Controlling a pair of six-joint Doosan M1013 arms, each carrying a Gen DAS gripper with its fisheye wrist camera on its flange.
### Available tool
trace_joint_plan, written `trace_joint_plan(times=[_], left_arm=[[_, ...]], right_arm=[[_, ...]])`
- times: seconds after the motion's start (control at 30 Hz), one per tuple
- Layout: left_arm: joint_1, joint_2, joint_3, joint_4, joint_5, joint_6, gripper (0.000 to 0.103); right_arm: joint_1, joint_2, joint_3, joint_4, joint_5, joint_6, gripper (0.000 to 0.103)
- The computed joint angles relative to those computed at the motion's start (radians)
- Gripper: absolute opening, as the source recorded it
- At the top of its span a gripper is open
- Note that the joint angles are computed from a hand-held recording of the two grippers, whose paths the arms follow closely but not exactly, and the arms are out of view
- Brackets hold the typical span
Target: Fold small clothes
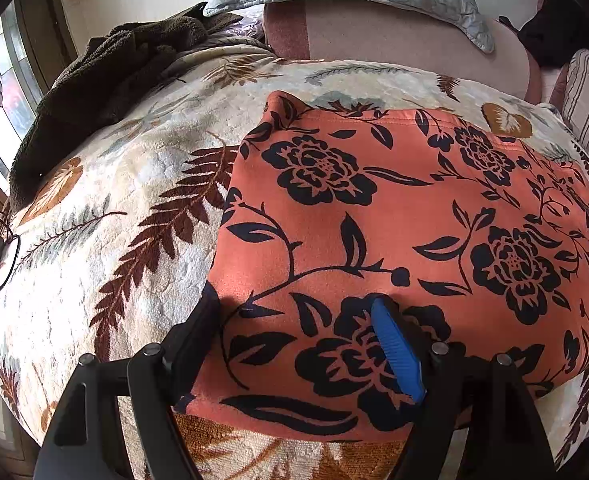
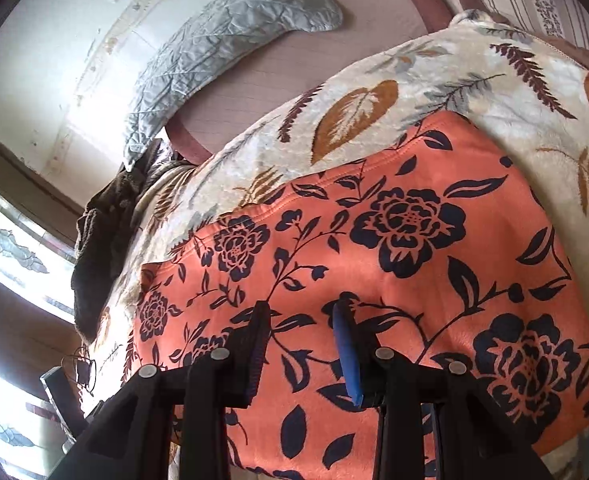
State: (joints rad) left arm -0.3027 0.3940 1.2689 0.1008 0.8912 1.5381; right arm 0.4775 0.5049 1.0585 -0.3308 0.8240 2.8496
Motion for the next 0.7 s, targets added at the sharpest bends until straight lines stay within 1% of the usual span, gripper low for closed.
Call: trace_joint_plan(times=[0.03, 0.07, 0.1, 0.13, 0.2, 0.27, 0.43, 0.53, 0.7], left_arm=[[-0.001, 0.0, 0.001, 0.003, -0.002, -0.001, 0.08], [-0.001, -0.001, 0.002, 0.006, -0.004, -0.002, 0.08], [-0.002, -0.002, 0.004, 0.008, -0.006, -0.003, 0.08], [-0.002, -0.002, 0.004, 0.009, -0.007, -0.003, 0.08], [-0.003, -0.003, 0.006, 0.01, -0.011, -0.004, 0.081], [-0.002, -0.004, 0.008, 0.006, -0.014, -0.002, 0.081], [0.0, -0.003, 0.01, 0.004, -0.02, 0.0, 0.083], [0.001, -0.004, 0.014, 0.004, -0.025, -0.003, 0.084], [-0.003, -0.011, 0.029, 0.024, -0.048, -0.03, 0.085]], right_arm=[[-0.002, 0.005, -0.006, 0.022, 0.008, -0.023, 0.036], [-0.006, 0.016, -0.022, 0.052, 0.037, -0.047, 0.036], [-0.012, 0.033, -0.044, 0.097, 0.089, -0.073, 0.036], [-0.022, 0.048, -0.056, 0.155, 0.125, -0.099, 0.036], [-0.025, 0.039, -0.032, 0.157, 0.087, -0.069, 0.036], [-0.026, 0.033, -0.027, 0.168, 0.082, -0.077, 0.036], [-0.02, -0.002, 0.025, 0.146, 0.03, -0.043, 0.036], [-0.01, -0.035, 0.067, 0.092, -0.009, -0.003, 0.036], [0.014, -0.101, 0.152, -0.053, -0.098, 0.11, 0.036]])
